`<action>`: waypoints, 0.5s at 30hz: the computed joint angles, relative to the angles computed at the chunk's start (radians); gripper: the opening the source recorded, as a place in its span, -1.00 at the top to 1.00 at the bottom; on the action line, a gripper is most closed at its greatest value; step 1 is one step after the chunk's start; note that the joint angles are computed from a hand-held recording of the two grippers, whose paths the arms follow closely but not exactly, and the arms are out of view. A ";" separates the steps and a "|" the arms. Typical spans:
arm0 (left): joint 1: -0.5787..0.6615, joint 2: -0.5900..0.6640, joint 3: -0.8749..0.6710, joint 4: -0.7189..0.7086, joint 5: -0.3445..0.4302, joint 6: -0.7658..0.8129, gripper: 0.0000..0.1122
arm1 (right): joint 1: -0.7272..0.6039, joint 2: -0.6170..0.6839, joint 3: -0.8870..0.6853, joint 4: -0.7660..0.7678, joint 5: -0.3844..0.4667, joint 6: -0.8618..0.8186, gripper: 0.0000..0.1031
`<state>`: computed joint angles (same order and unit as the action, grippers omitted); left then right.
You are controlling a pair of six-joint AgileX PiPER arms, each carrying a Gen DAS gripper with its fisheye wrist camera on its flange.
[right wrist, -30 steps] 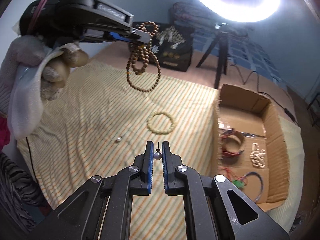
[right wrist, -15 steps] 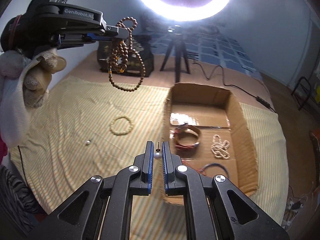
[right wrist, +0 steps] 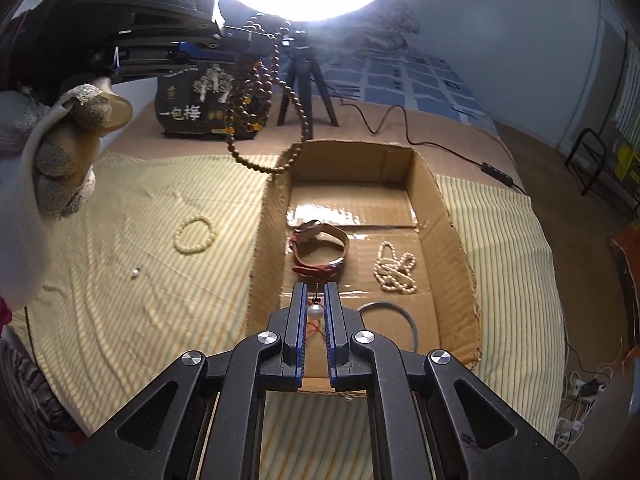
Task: Organize jewelry
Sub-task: 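Carry the bead strand and a pearl earring into the box and open both tools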
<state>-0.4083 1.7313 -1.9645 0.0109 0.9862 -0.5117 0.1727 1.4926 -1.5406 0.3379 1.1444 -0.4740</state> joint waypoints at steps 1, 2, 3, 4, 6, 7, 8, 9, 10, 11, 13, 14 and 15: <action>0.001 0.011 -0.005 -0.004 -0.002 0.001 0.80 | -0.007 0.004 0.000 0.001 0.000 -0.004 0.87; 0.002 0.022 -0.009 -0.006 -0.004 0.003 0.80 | -0.011 0.007 0.001 0.001 -0.001 -0.007 0.87; 0.002 0.030 -0.013 -0.006 -0.005 0.003 0.80 | -0.017 0.011 0.001 0.001 -0.002 -0.009 0.87; 0.001 0.040 -0.019 -0.003 -0.005 0.002 0.80 | -0.022 0.015 0.001 0.002 -0.002 -0.011 0.87; 0.000 0.057 -0.026 0.001 -0.004 0.002 0.80 | -0.033 0.027 -0.002 0.008 0.003 -0.013 0.87; -0.001 0.064 -0.030 0.003 -0.001 0.000 0.80 | -0.037 0.034 -0.003 0.008 0.004 -0.010 0.87; 0.000 0.074 -0.033 0.001 -0.001 0.002 0.80 | -0.040 0.040 -0.003 0.009 0.006 -0.007 0.87; -0.002 0.079 -0.038 0.004 0.004 -0.003 0.80 | -0.043 0.049 -0.005 0.011 0.009 -0.004 0.87; -0.001 0.085 -0.040 0.005 0.004 -0.005 0.80 | -0.045 0.055 -0.003 0.013 0.011 -0.004 0.87; -0.001 0.089 -0.041 0.004 0.004 -0.005 0.80 | -0.046 0.059 -0.002 0.013 0.012 -0.005 0.87; 0.001 0.100 -0.045 0.001 0.003 -0.002 0.80 | -0.042 0.065 0.002 0.004 0.009 -0.005 0.87; 0.001 0.105 -0.051 0.000 0.006 -0.001 0.80 | -0.040 0.067 0.003 0.000 0.008 -0.005 0.87; 0.001 0.110 -0.054 0.001 0.008 -0.001 0.80 | -0.039 0.069 0.003 -0.001 0.008 -0.005 0.87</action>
<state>-0.4077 1.8416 -2.0189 0.0117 0.9942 -0.5131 0.1336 1.5616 -1.5375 0.3368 1.1528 -0.4790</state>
